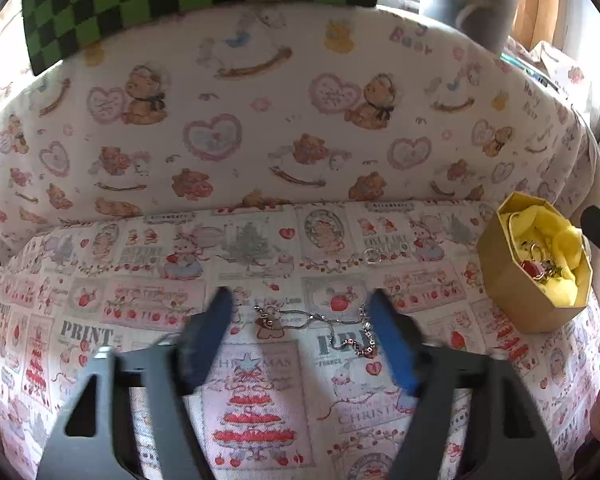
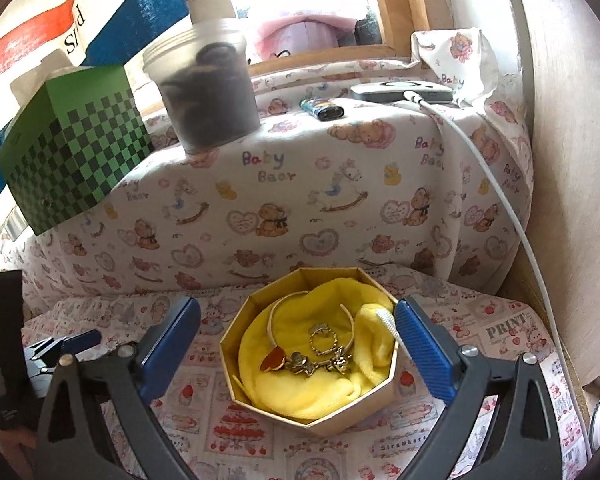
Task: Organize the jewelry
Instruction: 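Close the left gripper on the silver chain bracelet lying on the table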
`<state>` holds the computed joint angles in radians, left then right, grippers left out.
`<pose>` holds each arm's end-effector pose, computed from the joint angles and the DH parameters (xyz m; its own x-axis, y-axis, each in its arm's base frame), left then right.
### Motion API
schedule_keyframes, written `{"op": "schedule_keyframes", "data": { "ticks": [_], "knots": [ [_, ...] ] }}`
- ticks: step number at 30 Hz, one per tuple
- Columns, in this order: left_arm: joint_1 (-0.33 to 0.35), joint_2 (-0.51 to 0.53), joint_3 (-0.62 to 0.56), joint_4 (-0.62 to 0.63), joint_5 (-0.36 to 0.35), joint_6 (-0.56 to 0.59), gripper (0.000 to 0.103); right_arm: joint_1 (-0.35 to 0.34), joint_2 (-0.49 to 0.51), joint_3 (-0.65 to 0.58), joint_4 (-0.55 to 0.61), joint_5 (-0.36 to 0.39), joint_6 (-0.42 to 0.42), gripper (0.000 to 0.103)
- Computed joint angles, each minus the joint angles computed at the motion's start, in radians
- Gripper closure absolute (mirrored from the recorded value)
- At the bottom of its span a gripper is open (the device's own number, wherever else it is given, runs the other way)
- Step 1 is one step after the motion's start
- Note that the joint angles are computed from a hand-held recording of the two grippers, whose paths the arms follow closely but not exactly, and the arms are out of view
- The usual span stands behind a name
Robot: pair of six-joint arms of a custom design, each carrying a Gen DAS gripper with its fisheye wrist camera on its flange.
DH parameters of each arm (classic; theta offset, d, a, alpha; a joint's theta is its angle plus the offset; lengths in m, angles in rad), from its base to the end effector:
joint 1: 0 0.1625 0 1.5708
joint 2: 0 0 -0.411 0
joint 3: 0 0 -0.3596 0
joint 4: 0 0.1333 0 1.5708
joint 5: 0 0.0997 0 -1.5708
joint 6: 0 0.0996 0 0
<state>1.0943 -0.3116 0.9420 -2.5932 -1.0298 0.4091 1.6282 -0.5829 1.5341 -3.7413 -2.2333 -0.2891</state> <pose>-0.2059 -0.8013 0.0357 -0.6130 0.5270 -0.5886 0.7278 0.6666 -0.1612 0.1098 -0.6548 0.1625 -0.7806 0.4113 0.4706 -0.2528 0.4809 -0.8395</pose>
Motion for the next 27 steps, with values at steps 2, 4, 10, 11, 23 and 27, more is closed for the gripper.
{"op": "schedule_keyframes", "data": {
  "ticks": [2, 4, 10, 11, 23, 27],
  "knots": [
    [-0.002, 0.014, -0.016, 0.008, 0.012, 0.004, 0.048, 0.0, 0.0, -0.001, 0.004, 0.001, -0.002, 0.006],
    [-0.003, 0.027, -0.034, 0.022, 0.017, 0.003, 0.048, 0.0, 0.0, 0.0, 0.005, 0.002, -0.003, 0.006],
    [-0.001, 0.042, -0.061, 0.076, -0.014, -0.004, 0.047, 0.001, 0.002, -0.004, 0.017, -0.003, -0.005, 0.006],
    [-0.002, 0.041, -0.056, 0.077, -0.019, -0.006, 0.047, 0.001, 0.002, -0.005, 0.02, -0.004, -0.005, 0.006],
    [0.003, 0.032, -0.053, 0.127, -0.086, -0.029, 0.039, -0.004, -0.006, -0.002, 0.043, 0.001, 0.02, 0.006],
    [-0.011, 0.026, 0.002, 0.045, -0.026, 0.029, 0.037, -0.003, -0.002, -0.007, 0.044, -0.007, 0.018, 0.006]
  ]
}}
